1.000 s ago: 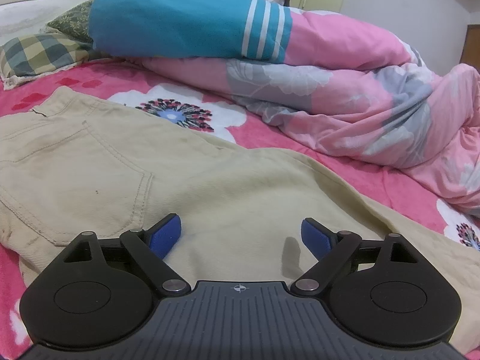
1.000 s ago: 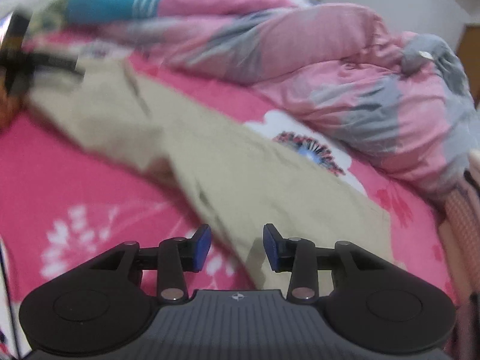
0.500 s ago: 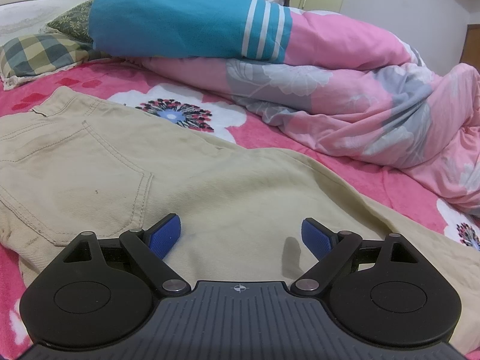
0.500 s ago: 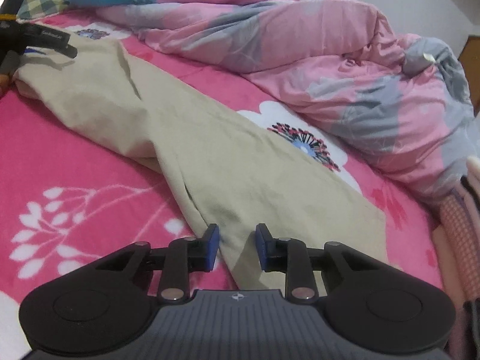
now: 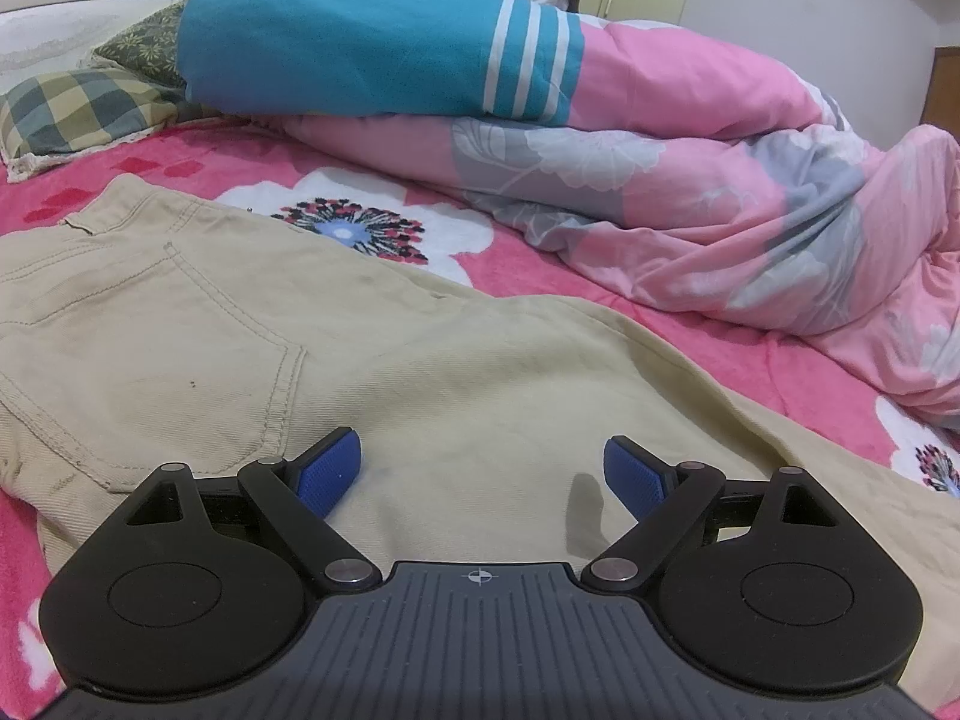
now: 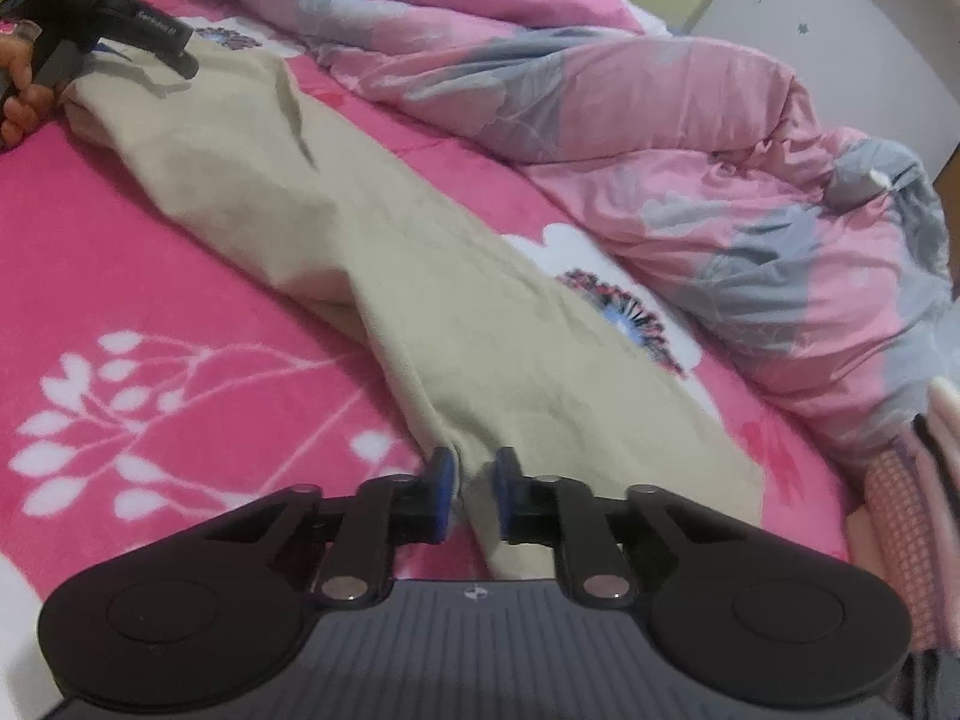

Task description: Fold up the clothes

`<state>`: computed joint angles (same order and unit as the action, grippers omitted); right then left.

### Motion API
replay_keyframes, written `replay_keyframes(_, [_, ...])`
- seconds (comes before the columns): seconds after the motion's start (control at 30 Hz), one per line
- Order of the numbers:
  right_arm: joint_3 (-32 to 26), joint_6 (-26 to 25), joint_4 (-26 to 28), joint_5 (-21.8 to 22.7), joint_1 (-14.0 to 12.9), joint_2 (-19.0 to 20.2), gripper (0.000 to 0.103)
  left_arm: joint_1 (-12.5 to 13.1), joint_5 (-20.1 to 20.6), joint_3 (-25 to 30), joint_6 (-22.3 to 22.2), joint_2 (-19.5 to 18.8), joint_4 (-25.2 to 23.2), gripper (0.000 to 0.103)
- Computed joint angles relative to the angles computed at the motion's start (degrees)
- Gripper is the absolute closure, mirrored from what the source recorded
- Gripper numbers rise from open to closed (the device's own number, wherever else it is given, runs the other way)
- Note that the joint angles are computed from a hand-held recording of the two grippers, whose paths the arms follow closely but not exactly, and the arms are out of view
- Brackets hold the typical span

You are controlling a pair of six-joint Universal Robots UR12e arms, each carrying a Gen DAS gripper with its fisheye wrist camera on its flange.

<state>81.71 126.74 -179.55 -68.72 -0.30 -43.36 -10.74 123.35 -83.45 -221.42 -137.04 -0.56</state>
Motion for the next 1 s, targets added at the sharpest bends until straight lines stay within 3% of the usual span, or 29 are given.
replay_keyframes(0.27, [-3.59, 4.98, -1.04, -0.28, -0.39, 0.62, 0.103, 0.01, 0.02, 0.03, -0.03, -0.03, -0.01, 0.014])
replay_keyframes(0.4, [-2.78, 2.24, 2.11, 3.31, -0.69, 0.07, 0.101, 0.02, 0.09, 0.01, 0.08, -0.04, 0.00, 0.014])
replay_keyframes(0.47, [-1.76, 0.21, 2.13, 3.54, -0.54, -0.08, 0.091, 0.02, 0.09, 0.01, 0.08, -0.04, 0.00, 0.014])
replay_keyframes(0.5, [-1.30, -0.56, 2.01, 3.25, -0.39, -0.11, 0.080, 0.02, 0.09, 0.01, 0.08, -0.04, 0.00, 0.014])
replay_keyframes(0.53, [-0.90, -1.20, 1.87, 3.26, -0.30, -0.14, 0.075, 0.01, 0.13, 0.03, 0.08, -0.06, 0.06, 0.014])
replay_keyframes(0.6, [-0.18, -2.37, 1.58, 3.58, -0.20, -0.22, 0.073, -0.02, 0.20, 0.07, 0.07, -0.08, 0.00, 0.014])
replay_keyframes(0.77, [-0.02, -5.35, -1.26, 0.46, 0.46, 0.59, 0.076, -0.02, 0.31, 0.15, 0.16, -0.11, -0.15, 0.014])
replay_keyframes(0.9, [-1.28, -3.73, -2.71, -0.82, 0.57, 1.53, 0.096, -0.01, 0.36, 0.13, 0.19, -0.11, -0.10, 0.014])
replay_keyframes(1.0, [-3.60, -0.44, -3.92, -1.20, 0.51, 2.41, 0.100, -0.04, 0.44, 0.13, 0.21, -0.11, -0.15, 0.014])
